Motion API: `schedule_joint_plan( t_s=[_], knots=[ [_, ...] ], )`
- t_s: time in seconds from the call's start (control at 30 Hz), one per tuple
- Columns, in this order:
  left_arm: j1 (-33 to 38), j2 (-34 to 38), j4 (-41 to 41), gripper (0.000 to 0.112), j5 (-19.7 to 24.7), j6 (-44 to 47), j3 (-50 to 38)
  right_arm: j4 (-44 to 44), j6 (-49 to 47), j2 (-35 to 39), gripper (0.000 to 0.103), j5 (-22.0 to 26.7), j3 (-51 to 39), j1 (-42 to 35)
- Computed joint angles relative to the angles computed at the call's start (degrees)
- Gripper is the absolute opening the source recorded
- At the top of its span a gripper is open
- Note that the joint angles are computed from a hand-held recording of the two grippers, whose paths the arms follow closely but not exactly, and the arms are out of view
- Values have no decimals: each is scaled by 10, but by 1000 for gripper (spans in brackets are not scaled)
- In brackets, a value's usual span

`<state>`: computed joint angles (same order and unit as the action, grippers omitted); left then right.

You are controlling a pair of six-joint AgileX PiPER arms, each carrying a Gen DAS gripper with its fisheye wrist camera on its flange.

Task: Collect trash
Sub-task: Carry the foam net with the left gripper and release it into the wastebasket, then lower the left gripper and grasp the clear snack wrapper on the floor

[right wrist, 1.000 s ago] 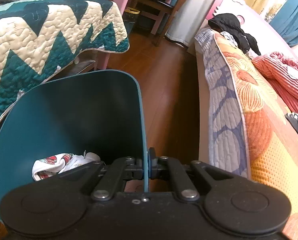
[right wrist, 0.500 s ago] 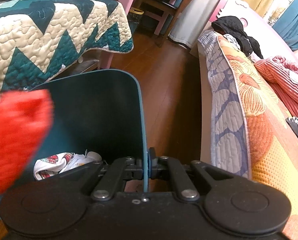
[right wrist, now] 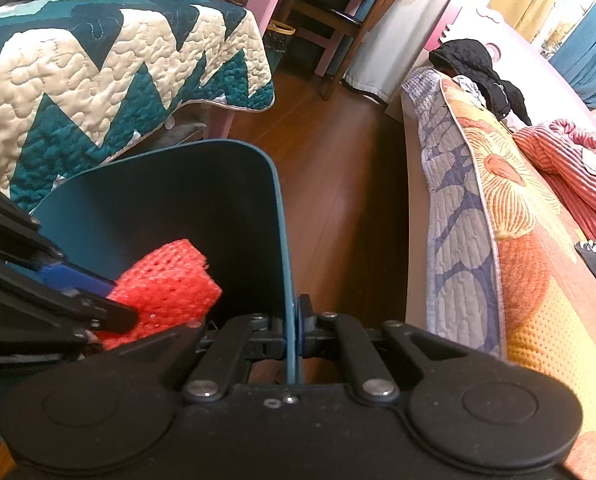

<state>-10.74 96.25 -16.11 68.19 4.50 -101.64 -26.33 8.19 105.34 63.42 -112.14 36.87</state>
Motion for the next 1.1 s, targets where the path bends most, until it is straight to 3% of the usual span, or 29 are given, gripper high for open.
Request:
schedule_joint_plan(
  t_s=[0.1, 0.17, 0.2, 0.23, 0.47, 0.8, 0.9, 1.1],
  knots=[
    [-1, 14, -5, 30, 8, -7, -6, 0, 2, 0, 5, -2, 0, 0],
    [-6, 15, 2, 52, 6, -15, -4, 1, 2, 1, 5, -2, 0, -1],
    [-8, 12, 6, 69, -1, -18, 2, 1, 3, 0, 5, -3, 1, -1],
    [-10, 8, 10, 74, -11, -19, 9, 1, 4, 0, 5, -2, 1, -1],
    [-9, -18, 13, 74, -22, -4, 32, 5, 5, 1, 5, -3, -1, -6],
    [13, -89, -25, 74, 9, 46, 51, 10, 7, 6, 5, 0, -8, -9],
    [6, -116, -31, 83, 8, 61, 61, 13, 6, 6, 5, 1, -11, -11],
    [-30, -173, -24, 85, 5, 79, 106, 23, 3, 4, 5, -2, -7, -20]
  ],
)
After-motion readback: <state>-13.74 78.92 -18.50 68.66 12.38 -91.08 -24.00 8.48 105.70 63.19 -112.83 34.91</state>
